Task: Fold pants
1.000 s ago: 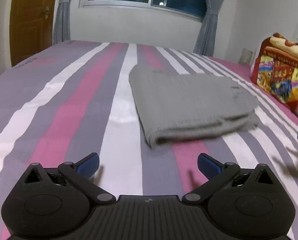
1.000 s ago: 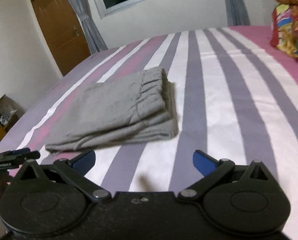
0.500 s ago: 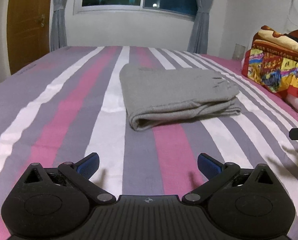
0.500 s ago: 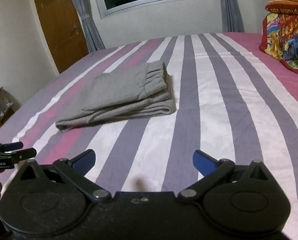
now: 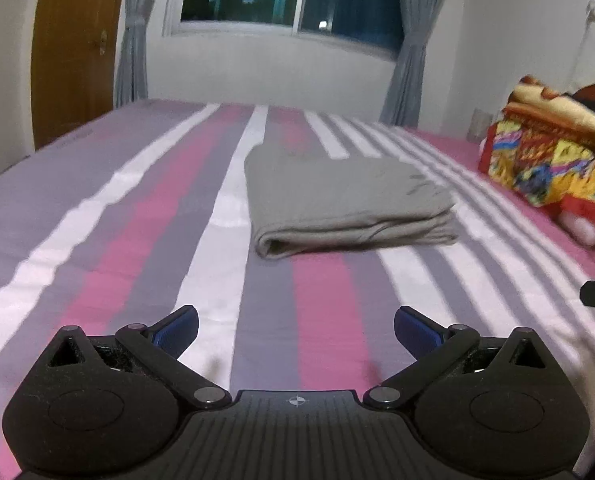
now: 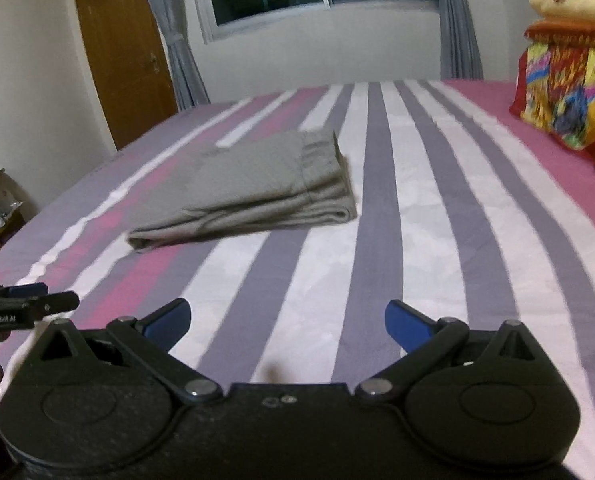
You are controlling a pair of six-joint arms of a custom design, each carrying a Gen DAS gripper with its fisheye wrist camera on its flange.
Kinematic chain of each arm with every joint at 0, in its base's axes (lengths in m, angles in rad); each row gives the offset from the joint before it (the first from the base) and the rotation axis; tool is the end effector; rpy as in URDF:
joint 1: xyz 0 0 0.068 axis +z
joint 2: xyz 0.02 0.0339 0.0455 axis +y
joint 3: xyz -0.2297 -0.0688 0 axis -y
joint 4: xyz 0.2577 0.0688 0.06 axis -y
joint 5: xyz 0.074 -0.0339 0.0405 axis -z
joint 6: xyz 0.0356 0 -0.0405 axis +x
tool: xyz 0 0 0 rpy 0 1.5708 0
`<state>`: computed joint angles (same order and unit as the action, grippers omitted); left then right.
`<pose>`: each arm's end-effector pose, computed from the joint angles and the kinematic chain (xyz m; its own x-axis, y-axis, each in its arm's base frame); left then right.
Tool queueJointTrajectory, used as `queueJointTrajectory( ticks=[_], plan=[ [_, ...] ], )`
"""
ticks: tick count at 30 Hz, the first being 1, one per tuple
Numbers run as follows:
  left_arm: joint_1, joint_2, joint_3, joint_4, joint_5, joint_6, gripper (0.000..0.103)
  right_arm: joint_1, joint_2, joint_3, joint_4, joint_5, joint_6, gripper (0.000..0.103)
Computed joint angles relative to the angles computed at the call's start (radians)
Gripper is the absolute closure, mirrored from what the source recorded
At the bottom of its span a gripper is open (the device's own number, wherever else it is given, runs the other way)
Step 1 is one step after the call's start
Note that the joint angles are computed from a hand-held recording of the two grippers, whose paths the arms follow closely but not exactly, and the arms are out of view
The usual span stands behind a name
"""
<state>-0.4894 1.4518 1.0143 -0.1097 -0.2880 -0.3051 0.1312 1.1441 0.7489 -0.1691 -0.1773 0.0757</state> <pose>0.3083 -0.1528 0.2305 -0.5091 -0.0552 -0.8589 0.0878 0.9894 -0.1156 0.2748 0.0426 0.2204 -0.5496 0.0026 -0.8354 -0.2356 0.9589 0.1580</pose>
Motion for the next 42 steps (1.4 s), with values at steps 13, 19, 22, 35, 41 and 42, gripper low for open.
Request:
queueJointTrajectory(
  ticks=[13, 19, 22, 35, 41, 42],
  plan=[
    [-0.325, -0.504, -0.122, -0.313, -0.317, -0.084, 0.000, 0.317, -0.643, -0.056, -0.434, 0.370, 0.095, 0.001],
    [-0.529, -0.580, -0.078, -0.411, -0.512, -0.110, 0.000, 0.542, -0.762, -0.026, -0.555, 0.583, 0.146, 0.001],
    [-0.613, -0.591, -0.056, -0.435, -0.589, -0.124, 0.000, 0.655, -0.799, -0.005, -0.608, 0.685, 0.182, 0.001],
    [-0.709, -0.615, -0.015, -0.432, -0.675, -0.107, 0.000, 0.904, -0.789, 0.040, -0.665, 0.941, 0.245, 0.001],
    [-0.711, -0.626, -0.017, -0.430, -0.688, -0.103, 0.000, 0.949, -0.774, 0.041, -0.643, 0.973, 0.250, 0.001],
    [-0.712, -0.625, -0.015, -0.426, -0.691, -0.101, 0.000, 0.965, -0.768, 0.045, -0.647, 0.990, 0.256, 0.001]
  ],
)
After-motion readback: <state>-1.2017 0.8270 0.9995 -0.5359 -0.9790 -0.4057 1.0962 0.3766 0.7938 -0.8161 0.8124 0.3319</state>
